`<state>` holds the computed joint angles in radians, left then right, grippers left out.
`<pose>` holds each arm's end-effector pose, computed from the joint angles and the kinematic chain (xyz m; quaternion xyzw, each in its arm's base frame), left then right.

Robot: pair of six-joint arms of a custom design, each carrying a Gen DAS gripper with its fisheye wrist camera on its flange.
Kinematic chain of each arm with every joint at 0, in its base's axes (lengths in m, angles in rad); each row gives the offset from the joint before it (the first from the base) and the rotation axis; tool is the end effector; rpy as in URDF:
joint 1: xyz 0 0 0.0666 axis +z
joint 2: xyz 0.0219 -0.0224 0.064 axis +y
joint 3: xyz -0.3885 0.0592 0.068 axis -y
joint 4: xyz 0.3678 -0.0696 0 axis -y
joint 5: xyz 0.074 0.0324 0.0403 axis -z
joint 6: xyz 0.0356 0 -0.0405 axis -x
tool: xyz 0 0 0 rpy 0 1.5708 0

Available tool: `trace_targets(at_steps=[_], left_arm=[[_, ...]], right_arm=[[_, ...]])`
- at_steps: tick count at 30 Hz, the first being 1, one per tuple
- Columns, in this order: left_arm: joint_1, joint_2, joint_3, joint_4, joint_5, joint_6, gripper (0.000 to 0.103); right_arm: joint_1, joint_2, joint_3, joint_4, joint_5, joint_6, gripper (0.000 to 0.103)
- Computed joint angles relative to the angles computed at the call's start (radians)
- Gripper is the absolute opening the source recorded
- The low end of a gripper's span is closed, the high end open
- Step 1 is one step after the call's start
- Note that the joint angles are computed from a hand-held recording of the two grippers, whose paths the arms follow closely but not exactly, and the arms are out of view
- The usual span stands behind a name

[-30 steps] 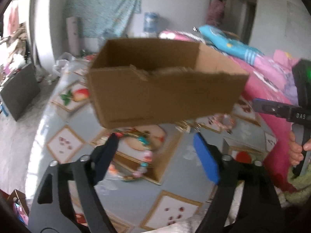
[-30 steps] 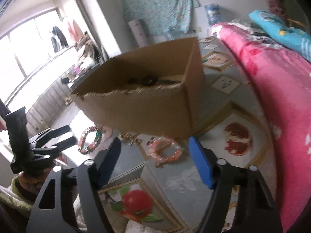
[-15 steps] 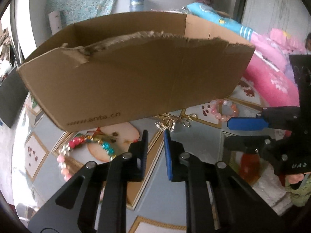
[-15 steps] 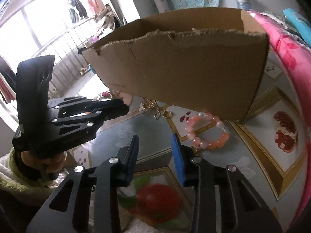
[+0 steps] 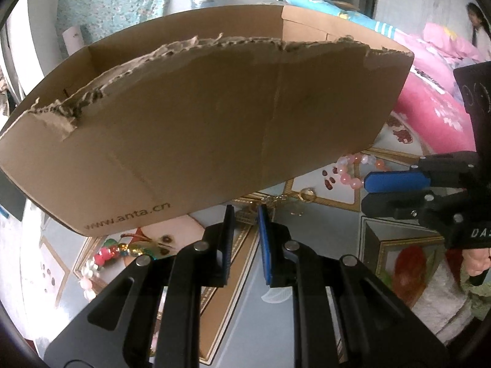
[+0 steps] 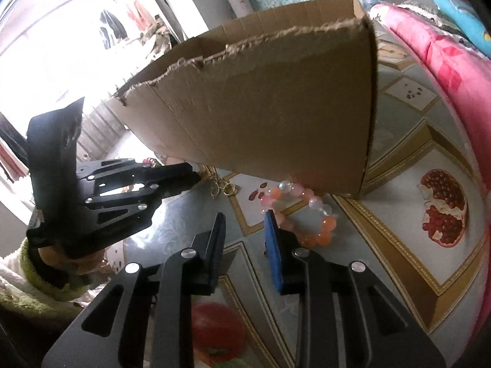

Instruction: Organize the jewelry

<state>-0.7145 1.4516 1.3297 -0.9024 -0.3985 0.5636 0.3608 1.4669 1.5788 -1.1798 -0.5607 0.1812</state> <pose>0.3590 -0.2937 0.3883 0.0179 0.9452 -0.0048 0.3260 0.4283 0.1814 0.4738 -0.3155 0.8783 0.2884 0.2141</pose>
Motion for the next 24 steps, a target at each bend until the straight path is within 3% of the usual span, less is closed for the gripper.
trace_targets(at_steps=[5, 14, 18, 24], left_arm=[[0.008, -0.016, -0.017, 0.024, 0.035, -0.01, 0.015], [0.008, -0.011, -0.013, 0.014, 0.026, -0.016, 0.012], [0.005, -0.027, -0.028, 0.009, 0.037, 0.013, 0.004], [-0.012, -0.069, -0.077, 0.023, 0.046, 0.073, 0.003]], right_arm=[[-0.026, -0.022, -0.012, 0.001, -0.013, 0.011, 0.026], [-0.088, -0.061, -0.027, -0.011, 0.003, 0.02, 0.026], [-0.096, -0.067, -0.03, -0.012, 0.008, 0.017, 0.026], [-0.086, -0.076, -0.031, -0.015, 0.01, 0.015, 0.026]])
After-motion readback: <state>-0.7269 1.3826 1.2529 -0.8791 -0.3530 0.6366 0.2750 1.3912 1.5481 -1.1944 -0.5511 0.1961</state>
